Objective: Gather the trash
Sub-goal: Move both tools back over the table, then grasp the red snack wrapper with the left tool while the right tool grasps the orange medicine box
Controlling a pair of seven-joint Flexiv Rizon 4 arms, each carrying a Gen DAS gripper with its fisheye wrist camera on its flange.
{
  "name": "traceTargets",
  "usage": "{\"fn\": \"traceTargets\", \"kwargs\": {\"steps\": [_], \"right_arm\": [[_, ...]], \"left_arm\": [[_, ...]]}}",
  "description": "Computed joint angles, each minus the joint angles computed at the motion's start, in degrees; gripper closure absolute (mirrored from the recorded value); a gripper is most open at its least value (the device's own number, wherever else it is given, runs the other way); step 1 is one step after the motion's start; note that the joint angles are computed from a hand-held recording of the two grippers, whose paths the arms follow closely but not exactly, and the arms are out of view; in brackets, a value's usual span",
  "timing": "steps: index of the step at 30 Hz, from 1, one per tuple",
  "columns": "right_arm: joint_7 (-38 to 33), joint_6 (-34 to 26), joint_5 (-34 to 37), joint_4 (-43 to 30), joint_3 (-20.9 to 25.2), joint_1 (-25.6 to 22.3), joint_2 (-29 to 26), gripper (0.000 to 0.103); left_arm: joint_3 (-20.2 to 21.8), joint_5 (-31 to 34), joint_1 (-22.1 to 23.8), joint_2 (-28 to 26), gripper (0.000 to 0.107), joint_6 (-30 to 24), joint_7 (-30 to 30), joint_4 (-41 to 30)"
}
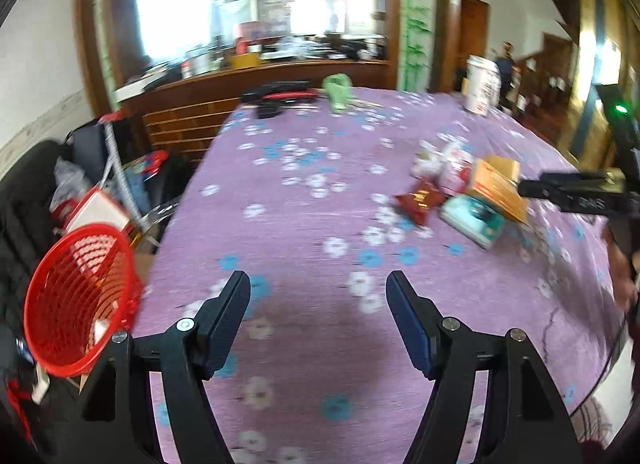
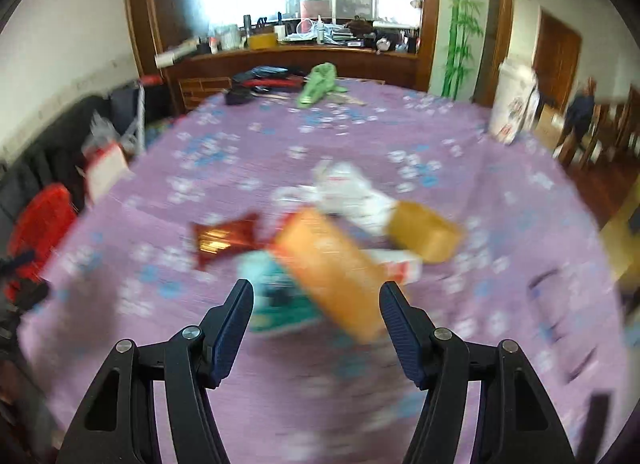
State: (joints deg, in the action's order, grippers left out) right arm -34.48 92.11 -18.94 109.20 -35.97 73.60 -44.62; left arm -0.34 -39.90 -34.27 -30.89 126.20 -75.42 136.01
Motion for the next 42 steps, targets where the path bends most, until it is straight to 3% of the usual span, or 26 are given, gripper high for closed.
{"fn": "traceTargets", "kwargs": {"steps": [5,10,15,20,25,29,30,31,32,39,41,42], "right_arm": [[-8.21,-0.23,-4.97,-0.53,4.86,-6.34,0.59,0.033],[-13.52,-4.8,-10.42,-4.15,9.41,-10.41,-0.61,0.034],[-12.62,-6.62,-15.15,-6.41,10.2,-12.31,-2.3,0.034],[-8.52,-4.58,-16.81,-6.89,10.49,-13.63,-3.25,0.043],[-3.33,-3.6,-14.28,-4.51,10.2,-12.58,-1.49,0.05],[0.03,1.49,-9.24,0.05,9.67,-11.03,1.24,0.052],[1.13,3.29,-7.0,1.81,9.29,-10.05,2.1,0.054],[1.4,5.06,-5.31,3.07,9.13,-9.34,2.64,0.083],[1.11,5.6,-4.24,3.57,10.11,-9.64,3.12,0.09],[-0.25,7.58,3.63,6.92,10.94,-7.34,3.98,0.09],[-1.85,8.17,4.89,7.26,11.68,-7.85,4.11,0.079],[-2.46,8.18,5.71,7.41,11.03,-7.16,4.05,0.063]], "left_arm": [[0.31,-2.05,-3.24,-1.53,0.037,-2.93,3.97,-3.36],[2.02,-3.46,-5.93,-2.8,0.037,-7.02,8.15,-6.94],[4.44,-2.92,-7.04,-3.72,0.036,-13.29,11.06,-10.87],[11.34,-2.63,-11.63,-6.49,0.033,-18.73,11.35,-16.11],[17.8,-1.13,-14.97,-10.72,0.033,-25.05,9.92,-22.84],[21.29,1.11,-15.95,-14.33,0.033,-29.22,8.05,-27.9],[21.01,2.01,-15.28,-14.91,0.033,-29.76,7.88,-28.88],[22.5,2.62,-16.0,-16.15,0.033,-30.77,7.17,-30.28],[24.42,3.28,-16.98,-17.57,0.033,-32.09,6.41,-31.87],[26.77,8.25,-16.09,-21.57,0.033,-38.03,2.69,-38.57],[27.03,9.54,-15.71,-22.3,0.033,-39.02,1.46,-39.77],[27.36,10.13,-15.65,-22.68,0.034,-39.39,0.63,-40.25]]}}
